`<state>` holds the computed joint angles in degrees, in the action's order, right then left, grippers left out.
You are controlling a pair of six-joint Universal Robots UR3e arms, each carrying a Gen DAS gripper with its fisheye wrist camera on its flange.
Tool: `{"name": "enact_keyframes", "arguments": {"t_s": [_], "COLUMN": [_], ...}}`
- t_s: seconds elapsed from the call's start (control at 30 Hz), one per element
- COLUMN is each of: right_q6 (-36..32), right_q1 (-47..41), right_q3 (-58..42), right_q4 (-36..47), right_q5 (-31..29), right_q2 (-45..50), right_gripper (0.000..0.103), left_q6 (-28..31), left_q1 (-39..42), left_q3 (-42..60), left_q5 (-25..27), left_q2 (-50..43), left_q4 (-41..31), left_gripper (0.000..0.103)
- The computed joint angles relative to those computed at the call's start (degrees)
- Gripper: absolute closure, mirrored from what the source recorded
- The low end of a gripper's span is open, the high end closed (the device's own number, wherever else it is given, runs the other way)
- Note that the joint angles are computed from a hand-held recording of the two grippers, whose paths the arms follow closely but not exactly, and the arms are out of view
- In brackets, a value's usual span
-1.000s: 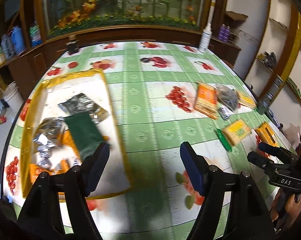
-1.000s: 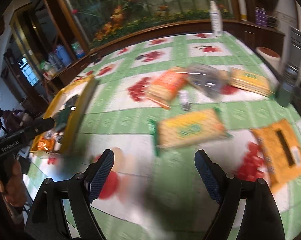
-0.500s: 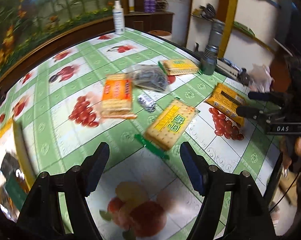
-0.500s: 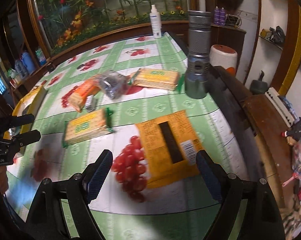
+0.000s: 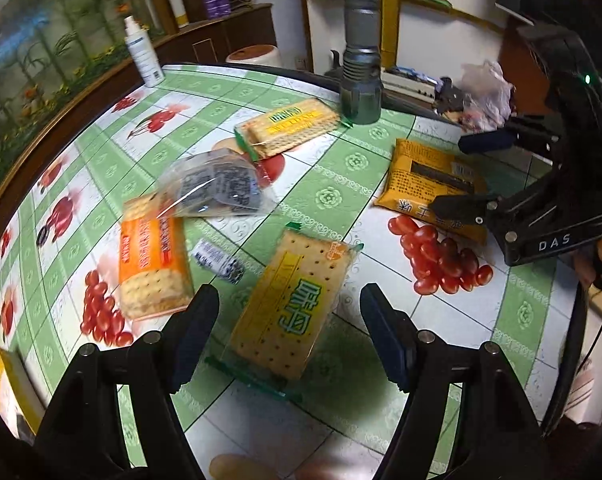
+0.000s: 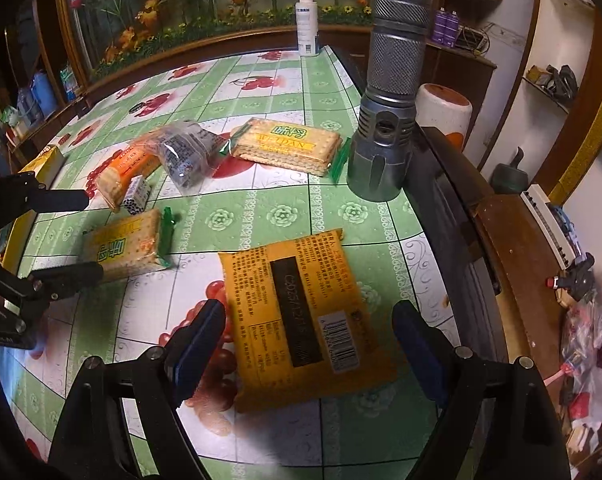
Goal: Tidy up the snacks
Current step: 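Grasp a yellow cracker packet with the left tool while the right tool grasps a barcoded yellow packet, then carry both yellow packets into the box lid and open both tools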
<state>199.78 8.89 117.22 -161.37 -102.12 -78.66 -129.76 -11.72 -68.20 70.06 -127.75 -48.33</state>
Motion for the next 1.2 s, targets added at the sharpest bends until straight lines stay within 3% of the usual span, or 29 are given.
{"name": "enact_keyframes", "arguments": {"t_s": [0.17, 0.37, 0.43, 0.5, 0.53, 0.8, 0.97, 1.2], "right_q6": [-1.3, -2.6, -3.0, -3.5, -3.4, -0.4, 2.3, 4.6], "right_q1": [-2.0, -2.1, -1.0, 0.1, 0.4, 2.1, 1.1, 3.9], "right_q3": [1.4, 0.5, -1.3, -2.0, -1.9, -0.3, 2.9, -0.1], "right_q4": [-1.6, -1.4, -0.5, -0.8, -1.2, -4.2, -9.7, -12.0], "right_q5": [2.8, 3.6, 2.5, 1.4, 1.5, 1.7, 8.0, 10.1], "right_q2": [0.1, 2.0, 3.5, 4.4, 4.3, 3.2, -0.2, 1.5], "right_gripper": [0.015, 0.015, 0.014, 0.020, 0.029, 0.032, 0.032, 0.032], "left_q6": [-0.1, -2.8, -3.8, -4.5, -4.9, -9.1, -13.4, -19.3], "left_q1": [-2.8, -1.1, -0.4, -0.2, -0.1, 1.1, 4.2, 9.7], "left_q3": [4.2, 12.4, 12.5, 10.5, 9.1, -2.4, -10.2, -21.6], "left_q5": [4.6, 0.6, -1.0, -1.3, -1.3, 1.1, 0.4, 1.3], "left_q2": [-4.6, -8.7, -8.8, -7.8, -7.1, -0.9, 5.6, 14.7], "left_q4": [-0.4, -8.4, -9.3, -7.6, -6.6, 1.6, 5.1, 13.6], "left_gripper": [0.029, 0.028, 0.041, 0.057, 0.059, 0.059, 0.059, 0.059]}}
